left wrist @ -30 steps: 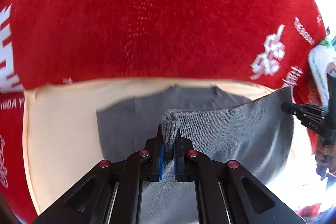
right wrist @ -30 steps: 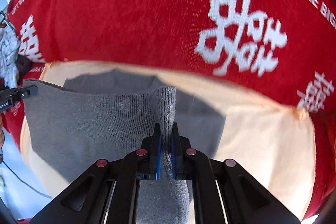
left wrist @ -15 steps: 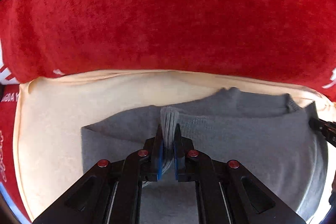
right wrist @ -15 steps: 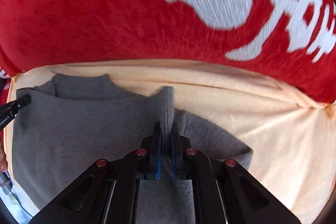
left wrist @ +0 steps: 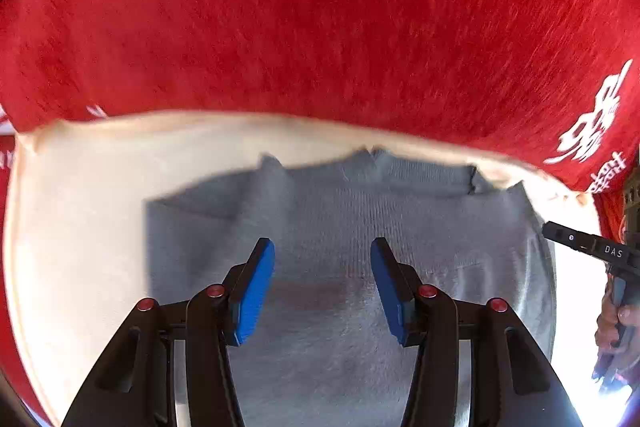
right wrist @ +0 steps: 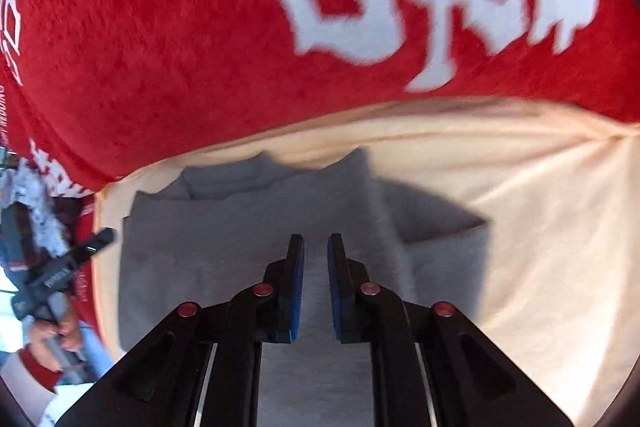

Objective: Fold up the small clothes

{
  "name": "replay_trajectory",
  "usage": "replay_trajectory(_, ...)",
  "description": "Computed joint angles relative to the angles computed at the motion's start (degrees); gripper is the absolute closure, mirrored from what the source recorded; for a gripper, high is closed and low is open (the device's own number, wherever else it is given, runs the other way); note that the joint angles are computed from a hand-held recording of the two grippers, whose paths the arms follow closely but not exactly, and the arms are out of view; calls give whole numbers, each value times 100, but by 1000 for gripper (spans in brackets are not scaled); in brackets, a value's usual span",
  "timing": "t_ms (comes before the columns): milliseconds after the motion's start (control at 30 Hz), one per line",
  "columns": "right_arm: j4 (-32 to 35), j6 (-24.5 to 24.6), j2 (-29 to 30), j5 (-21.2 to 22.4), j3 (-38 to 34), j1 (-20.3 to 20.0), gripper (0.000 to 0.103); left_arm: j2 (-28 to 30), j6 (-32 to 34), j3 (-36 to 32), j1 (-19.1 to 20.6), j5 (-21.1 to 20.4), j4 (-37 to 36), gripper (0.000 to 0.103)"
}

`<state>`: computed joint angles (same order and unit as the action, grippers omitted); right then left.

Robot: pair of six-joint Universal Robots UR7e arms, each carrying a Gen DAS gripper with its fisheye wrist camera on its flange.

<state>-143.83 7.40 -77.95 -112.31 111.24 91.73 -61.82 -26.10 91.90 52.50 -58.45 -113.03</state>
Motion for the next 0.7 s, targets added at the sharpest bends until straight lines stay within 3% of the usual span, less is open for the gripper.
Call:
replay_trajectory(100, -402, 300, 183, -12, 89, -206, 94, 149, -730, 240, 98, 171, -234, 51)
replay_trajectory(200, -754, 369, 193, 44, 138, -439, 103, -32, -649, 561, 124, 149, -725, 51)
replay_trajectory(267, -800, 370, 96, 4, 157, -474, 103, -56, -598, 454, 66, 317, -343, 51)
replay_trajectory(333, -648, 447, 38, -364, 123, -332, 103, -155, -712, 328, 26, 512, 162, 51)
replay_trajectory(400, -349, 619, -194, -347, 157, -278, 99, -309, -919, 268, -12, 560, 540, 51)
replay_trajectory(500, -7, 640, -615, 90, 294, -380, 99, -672, -1166, 305, -175, 562, 1096, 51)
replay_trajectory(600, 365, 646, -1143, 986, 680, -462, 99, -1098, -1347, 538, -352, 264, 1334, 51)
replay_trajectory(700, 592, 660, -1395, 1425, 1024, -377, 99, -1560, -1538, 928, -509, -189, 1443, 51)
